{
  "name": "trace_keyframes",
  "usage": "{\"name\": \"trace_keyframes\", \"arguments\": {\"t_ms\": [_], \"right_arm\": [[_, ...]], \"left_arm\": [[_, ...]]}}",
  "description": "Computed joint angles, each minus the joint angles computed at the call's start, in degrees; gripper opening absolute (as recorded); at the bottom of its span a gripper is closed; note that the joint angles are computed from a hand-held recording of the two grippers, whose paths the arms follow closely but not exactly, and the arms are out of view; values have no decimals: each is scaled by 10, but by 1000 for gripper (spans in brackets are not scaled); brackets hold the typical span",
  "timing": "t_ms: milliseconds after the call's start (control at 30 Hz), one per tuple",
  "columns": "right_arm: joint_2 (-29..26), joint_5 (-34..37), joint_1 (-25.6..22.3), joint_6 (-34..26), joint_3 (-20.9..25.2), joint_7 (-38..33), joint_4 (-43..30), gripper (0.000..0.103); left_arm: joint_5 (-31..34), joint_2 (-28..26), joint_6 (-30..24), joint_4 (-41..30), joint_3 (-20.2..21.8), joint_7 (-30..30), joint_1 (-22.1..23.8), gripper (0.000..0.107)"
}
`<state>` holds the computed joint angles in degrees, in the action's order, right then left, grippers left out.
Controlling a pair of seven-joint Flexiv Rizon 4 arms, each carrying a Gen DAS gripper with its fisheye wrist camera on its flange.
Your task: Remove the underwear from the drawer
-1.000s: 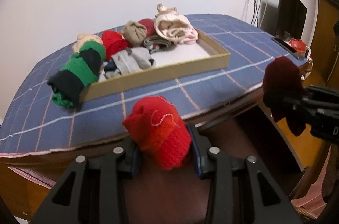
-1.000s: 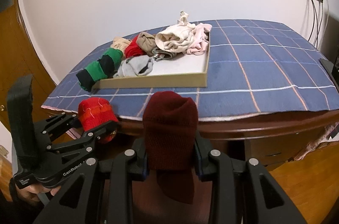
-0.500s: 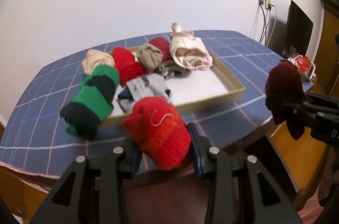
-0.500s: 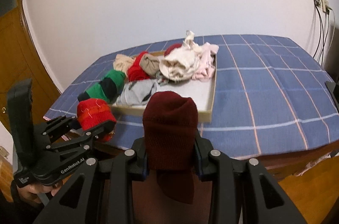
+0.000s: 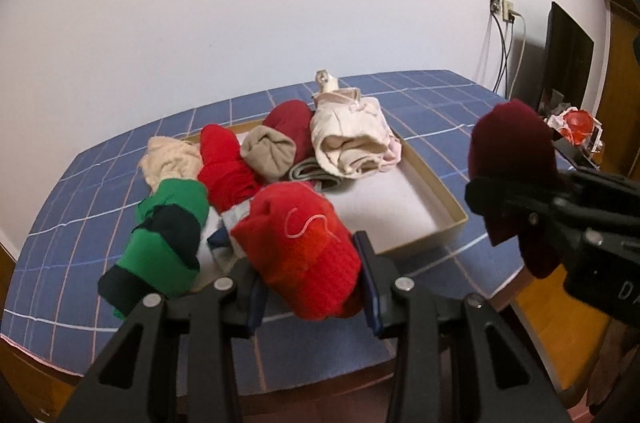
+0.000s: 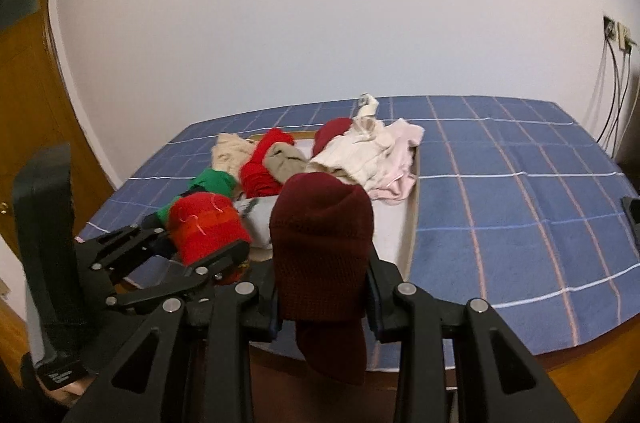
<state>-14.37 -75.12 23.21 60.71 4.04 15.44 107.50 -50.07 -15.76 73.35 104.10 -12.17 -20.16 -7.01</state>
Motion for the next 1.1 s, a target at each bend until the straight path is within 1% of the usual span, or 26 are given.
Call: {"name": "trace_keyframes", "arguments": {"t_ms": [100, 233, 300, 400, 500, 600, 667, 800, 867, 967, 1100], "right_arm": [[-4, 8, -1, -6, -1, -9, -3, 35], [-13, 19, -2, -11, -6, -19, -11, 35], [-18, 29, -5, -5, -9, -24, -14, 35], [-23, 36, -5, -9, -14, -36, -17, 35], [-33, 53, -6, -15, -18, -63, -26, 35], [-42, 68, -8, -15, -24, -80, -36, 35], [-47, 79, -9, -14, -27, -92, -40, 35], [-56, 95, -7, -13, -33, -117, -50, 35], [-63, 105, -6, -15, -36, -129, -57, 35], [-76, 135, -9, -5, -38, -155, -66, 35], [-93, 173, -5, -9, -43, -193, -81, 35]], "left_arm": [[14, -12, 12, -11, 0, -14, -5, 39], [63, -36, 18, -37, 6, -65, -12, 39], [86, -44, 13, -48, 6, -90, -11, 39], [112, -54, 9, -59, 1, -110, -8, 39], [147, -70, -5, -80, 7, -145, -11, 39], [189, -92, -31, -115, 21, -196, -18, 39], [209, -102, -35, -128, 24, -219, -19, 39], [247, -119, -37, -151, 28, -250, -22, 39], [264, -129, -46, -167, 33, -270, -25, 39], [281, -145, -68, -191, 35, -292, -26, 39], [309, -160, -79, -213, 42, -315, -33, 38]]}}
